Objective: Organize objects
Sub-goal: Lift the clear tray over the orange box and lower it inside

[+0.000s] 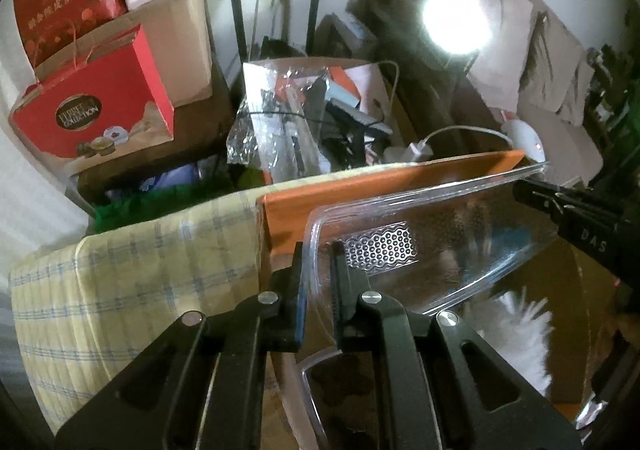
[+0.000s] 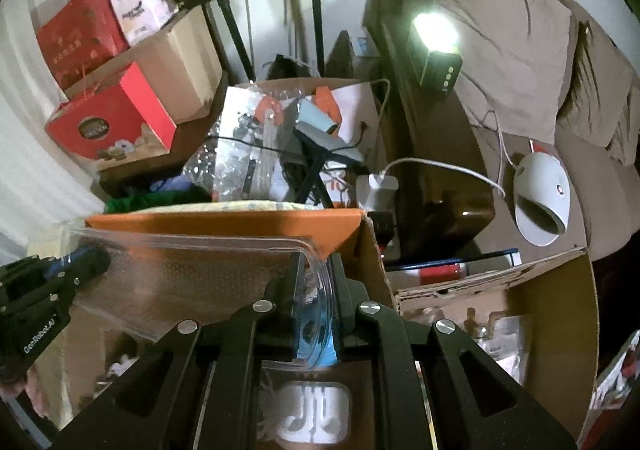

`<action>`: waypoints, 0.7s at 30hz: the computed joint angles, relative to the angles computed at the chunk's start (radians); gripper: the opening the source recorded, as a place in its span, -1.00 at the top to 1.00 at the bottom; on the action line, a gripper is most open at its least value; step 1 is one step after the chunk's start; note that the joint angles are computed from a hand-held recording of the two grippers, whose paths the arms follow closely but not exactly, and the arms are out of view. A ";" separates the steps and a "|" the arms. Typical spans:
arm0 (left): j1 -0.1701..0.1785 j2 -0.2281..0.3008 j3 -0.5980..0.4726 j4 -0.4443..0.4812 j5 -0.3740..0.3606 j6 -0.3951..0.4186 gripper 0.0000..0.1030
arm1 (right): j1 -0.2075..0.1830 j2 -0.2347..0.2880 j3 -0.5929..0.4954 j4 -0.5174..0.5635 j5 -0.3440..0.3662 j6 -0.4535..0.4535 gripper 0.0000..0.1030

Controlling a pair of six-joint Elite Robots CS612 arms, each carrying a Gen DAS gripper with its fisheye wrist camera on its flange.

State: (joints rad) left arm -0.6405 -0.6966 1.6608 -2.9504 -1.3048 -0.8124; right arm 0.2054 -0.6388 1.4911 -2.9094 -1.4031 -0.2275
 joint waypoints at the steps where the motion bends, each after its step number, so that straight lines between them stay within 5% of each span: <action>1: -0.001 0.001 -0.001 0.008 0.005 -0.004 0.80 | 0.001 0.003 -0.002 0.000 -0.004 -0.002 0.78; 4: 0.000 -0.003 0.008 -0.011 -0.008 -0.010 0.64 | 0.002 0.012 0.001 -0.022 -0.005 -0.011 0.68; 8: 0.001 -0.016 0.027 -0.059 -0.058 -0.019 0.28 | 0.002 0.011 0.011 -0.038 -0.005 -0.005 0.04; 10: -0.010 -0.031 0.043 -0.069 -0.030 -0.037 -0.14 | -0.002 0.004 0.026 -0.063 0.011 0.001 0.01; 19: -0.034 -0.091 0.145 -0.167 0.014 -0.076 -0.23 | -0.008 -0.053 0.120 -0.148 0.050 0.020 -0.03; 21: -0.039 -0.101 0.168 -0.181 0.026 -0.094 -0.50 | -0.008 -0.066 0.145 -0.175 0.067 0.020 -0.11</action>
State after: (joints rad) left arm -0.6793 -0.7980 1.8286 -3.1313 -1.2787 -0.9061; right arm 0.1978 -0.7052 1.6357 -3.0842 -1.3357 -0.2071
